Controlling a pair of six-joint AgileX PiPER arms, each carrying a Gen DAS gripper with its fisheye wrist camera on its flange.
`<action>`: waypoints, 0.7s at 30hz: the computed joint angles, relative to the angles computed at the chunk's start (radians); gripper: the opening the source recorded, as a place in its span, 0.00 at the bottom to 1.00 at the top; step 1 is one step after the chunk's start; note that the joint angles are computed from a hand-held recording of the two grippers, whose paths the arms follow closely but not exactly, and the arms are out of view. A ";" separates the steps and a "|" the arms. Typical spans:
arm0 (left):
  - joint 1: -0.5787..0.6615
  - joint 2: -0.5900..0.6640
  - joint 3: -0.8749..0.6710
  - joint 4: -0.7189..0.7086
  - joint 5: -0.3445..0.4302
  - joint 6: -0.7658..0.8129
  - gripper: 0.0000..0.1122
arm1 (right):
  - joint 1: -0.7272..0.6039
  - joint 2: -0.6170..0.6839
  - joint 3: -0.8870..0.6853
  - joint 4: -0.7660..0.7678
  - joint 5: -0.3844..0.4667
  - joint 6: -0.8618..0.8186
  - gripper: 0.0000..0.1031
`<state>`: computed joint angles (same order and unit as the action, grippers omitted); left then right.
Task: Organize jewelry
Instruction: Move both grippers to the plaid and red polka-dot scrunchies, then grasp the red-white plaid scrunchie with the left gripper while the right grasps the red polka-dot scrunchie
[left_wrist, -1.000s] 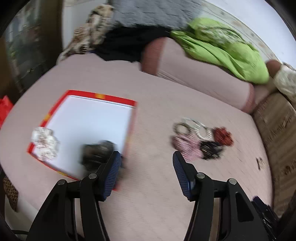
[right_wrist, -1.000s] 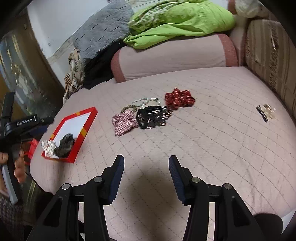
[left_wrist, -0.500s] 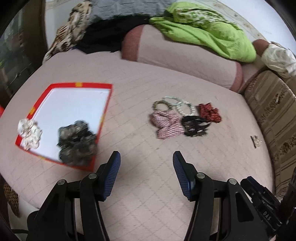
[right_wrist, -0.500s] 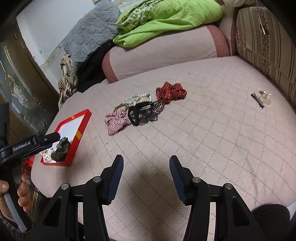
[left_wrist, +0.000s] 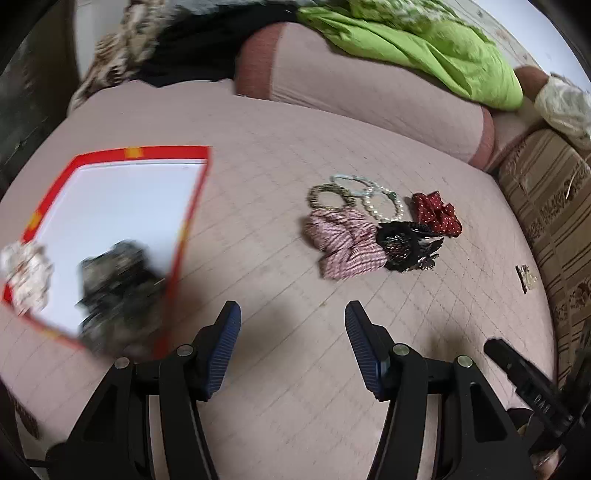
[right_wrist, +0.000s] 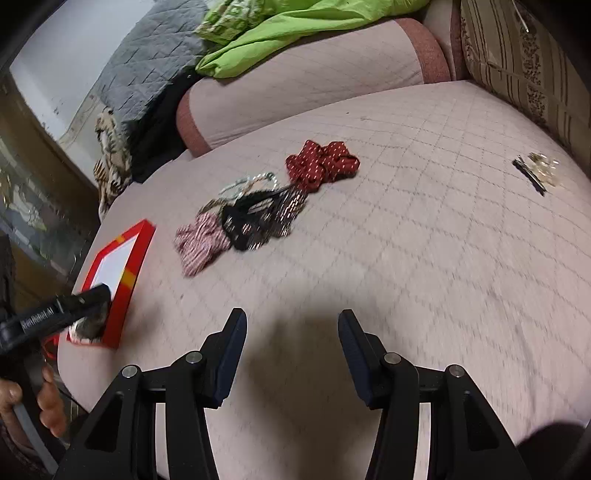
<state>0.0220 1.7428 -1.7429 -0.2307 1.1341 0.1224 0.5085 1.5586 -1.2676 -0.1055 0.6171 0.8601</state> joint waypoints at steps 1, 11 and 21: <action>-0.014 0.029 -0.024 -0.003 -0.004 0.000 0.51 | -0.019 0.015 -0.014 0.018 -0.007 -0.026 0.54; -0.089 0.329 -0.303 -0.027 0.020 -0.031 0.51 | -0.213 0.311 -0.392 0.159 0.052 -0.286 0.55; -0.091 0.459 -0.451 -0.084 0.073 -0.042 0.51 | -0.286 0.619 -0.794 0.211 0.225 -0.315 0.57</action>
